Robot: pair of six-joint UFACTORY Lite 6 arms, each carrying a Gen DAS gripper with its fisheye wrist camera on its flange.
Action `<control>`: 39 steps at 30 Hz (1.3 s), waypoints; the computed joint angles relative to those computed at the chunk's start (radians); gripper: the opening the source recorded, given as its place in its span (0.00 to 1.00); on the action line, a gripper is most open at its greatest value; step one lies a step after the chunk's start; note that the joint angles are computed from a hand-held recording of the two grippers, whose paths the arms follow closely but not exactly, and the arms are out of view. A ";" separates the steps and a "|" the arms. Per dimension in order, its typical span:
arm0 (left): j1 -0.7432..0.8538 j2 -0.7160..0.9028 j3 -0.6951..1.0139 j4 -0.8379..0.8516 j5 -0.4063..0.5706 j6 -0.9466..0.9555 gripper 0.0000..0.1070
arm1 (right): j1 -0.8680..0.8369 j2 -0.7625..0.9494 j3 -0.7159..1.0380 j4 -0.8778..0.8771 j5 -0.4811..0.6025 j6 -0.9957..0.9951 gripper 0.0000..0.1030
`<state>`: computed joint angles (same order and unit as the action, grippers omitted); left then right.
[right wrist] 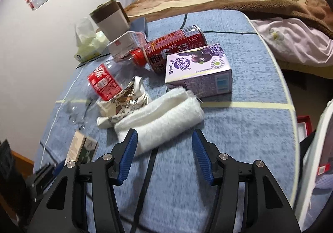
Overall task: Collect trash
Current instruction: 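Lift the green-and-white box with the left tool while the right tool grasps the white towel, then carry the box and towel over the wastebasket and open both tools to drop them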
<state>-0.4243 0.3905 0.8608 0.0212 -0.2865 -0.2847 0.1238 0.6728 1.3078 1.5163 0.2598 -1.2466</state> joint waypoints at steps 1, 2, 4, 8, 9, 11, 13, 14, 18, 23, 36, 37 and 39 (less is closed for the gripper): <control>0.003 0.001 -0.001 0.026 -0.003 -0.023 0.30 | 0.002 0.011 0.013 0.007 -0.004 0.006 0.55; 0.005 0.001 -0.003 0.043 -0.005 -0.038 0.30 | 0.003 0.014 0.018 0.012 -0.007 0.009 0.55; 0.011 0.002 -0.004 0.083 -0.010 -0.075 0.30 | 0.013 0.022 0.028 0.035 -0.028 -0.004 0.42; 0.015 0.002 -0.006 0.100 -0.012 -0.089 0.30 | 0.014 -0.009 -0.014 0.195 -0.023 -0.170 0.23; 0.012 0.000 -0.008 0.088 -0.012 -0.078 0.30 | 0.014 -0.026 -0.034 0.246 -0.021 -0.226 0.21; 0.012 -0.001 -0.010 0.078 -0.012 -0.066 0.30 | 0.009 -0.065 -0.079 0.336 -0.014 -0.327 0.20; 0.007 -0.008 -0.015 0.066 -0.009 -0.058 0.30 | 0.001 -0.126 -0.147 0.425 -0.001 -0.429 0.19; 0.004 -0.015 -0.020 0.065 -0.008 -0.061 0.30 | -0.002 -0.150 -0.175 0.465 0.004 -0.477 0.18; -0.035 -0.045 -0.037 -0.016 0.002 0.000 0.30 | -0.020 -0.258 -0.304 0.576 0.034 -0.615 0.18; -0.103 -0.076 -0.038 -0.205 0.022 0.156 0.30 | -0.052 -0.344 -0.418 0.609 0.060 -0.671 0.18; -0.283 -0.110 0.001 -0.842 0.031 0.707 0.30 | -0.136 -0.573 -0.672 0.657 0.114 -0.794 0.18; -0.296 -0.110 0.007 -0.880 0.030 0.739 0.30 | -0.144 -0.586 -0.685 0.656 0.118 -0.797 0.18; -0.318 -0.108 0.019 -0.934 0.027 0.787 0.30 | -0.166 -0.613 -0.711 0.651 0.128 -0.804 0.18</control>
<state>-0.7419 0.2829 0.8796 -0.9133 -0.2595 0.5021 -0.0422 0.0601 0.5969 2.1673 0.3879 -2.0503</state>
